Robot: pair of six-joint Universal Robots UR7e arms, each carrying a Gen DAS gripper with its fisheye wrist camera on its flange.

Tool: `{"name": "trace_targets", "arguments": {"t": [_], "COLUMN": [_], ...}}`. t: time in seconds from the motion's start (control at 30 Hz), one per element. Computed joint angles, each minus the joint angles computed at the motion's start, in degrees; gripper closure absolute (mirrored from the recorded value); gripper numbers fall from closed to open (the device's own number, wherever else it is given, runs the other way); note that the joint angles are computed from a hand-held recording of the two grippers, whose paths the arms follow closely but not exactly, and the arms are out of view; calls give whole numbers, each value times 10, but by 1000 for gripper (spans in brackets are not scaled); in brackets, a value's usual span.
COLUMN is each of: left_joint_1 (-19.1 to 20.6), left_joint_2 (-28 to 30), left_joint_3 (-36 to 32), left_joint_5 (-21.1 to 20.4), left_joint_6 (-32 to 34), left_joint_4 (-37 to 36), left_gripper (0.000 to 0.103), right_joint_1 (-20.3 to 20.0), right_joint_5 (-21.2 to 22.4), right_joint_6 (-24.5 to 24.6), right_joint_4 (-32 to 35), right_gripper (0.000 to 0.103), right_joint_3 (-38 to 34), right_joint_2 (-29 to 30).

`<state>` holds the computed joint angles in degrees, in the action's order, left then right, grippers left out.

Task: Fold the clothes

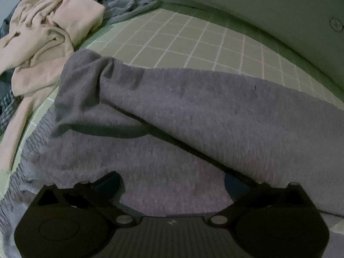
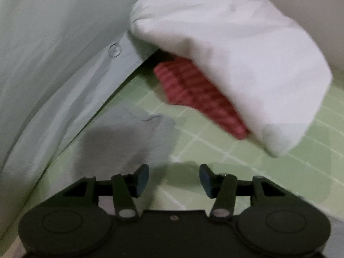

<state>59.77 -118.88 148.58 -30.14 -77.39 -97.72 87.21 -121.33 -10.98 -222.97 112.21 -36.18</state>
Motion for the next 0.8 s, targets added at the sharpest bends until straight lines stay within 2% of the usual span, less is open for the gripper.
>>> {"name": "trace_targets", "arguments": {"t": [0.1, 0.13, 0.17, 0.2, 0.27, 0.37, 0.47, 0.5, 0.6, 0.67, 0.73, 0.8], "left_joint_1": [-2, -3, -4, -5, -5, -4, -4, -4, -3, -2, -1, -3], "left_joint_2": [-2, -2, -2, -3, -2, 2, 5, 5, 4, 4, 4, -5], "left_joint_3": [2, 3, 4, 5, 5, 5, 5, 6, 6, 5, 4, 6], "left_joint_5": [2, 3, 4, 5, 7, 8, 9, 9, 9, 7, 6, 5], "left_joint_6": [-1, -3, -5, -6, -7, -6, -8, -9, -6, -1, -2, 2], "left_joint_4": [1, 2, 2, 2, 1, -6, -8, -8, -9, -12, -10, -5], "left_gripper": [0, 0, 0, 0, 0, 0, 0, 0, 0, 0, 0, 0], "right_joint_1": [11, 16, 20, 22, 25, 38, 44, 42, 24, 22, 29, 36], "right_joint_5": [-17, -31, -44, -50, -58, -94, -141, -160, -205, -204, -193, -166], "right_joint_6": [-26, -38, -52, -60, -71, -132, -168, -170, -158, -176, -197, -191], "right_joint_4": [25, 28, 33, 48, 55, -15, -92, -100, -43, -67, -109, -113], "right_gripper": [50, 56, 81, 101, 102, 102, 102, 102, 99, 71, 55, 51], "right_joint_3": [-45, -54, -63, -66, -63, -44, -8, 3, 21, 22, 10, -6], "right_joint_2": [23, 30, 34, 33, 25, 18, 8, 5, -3, 2, 11, 15]}}
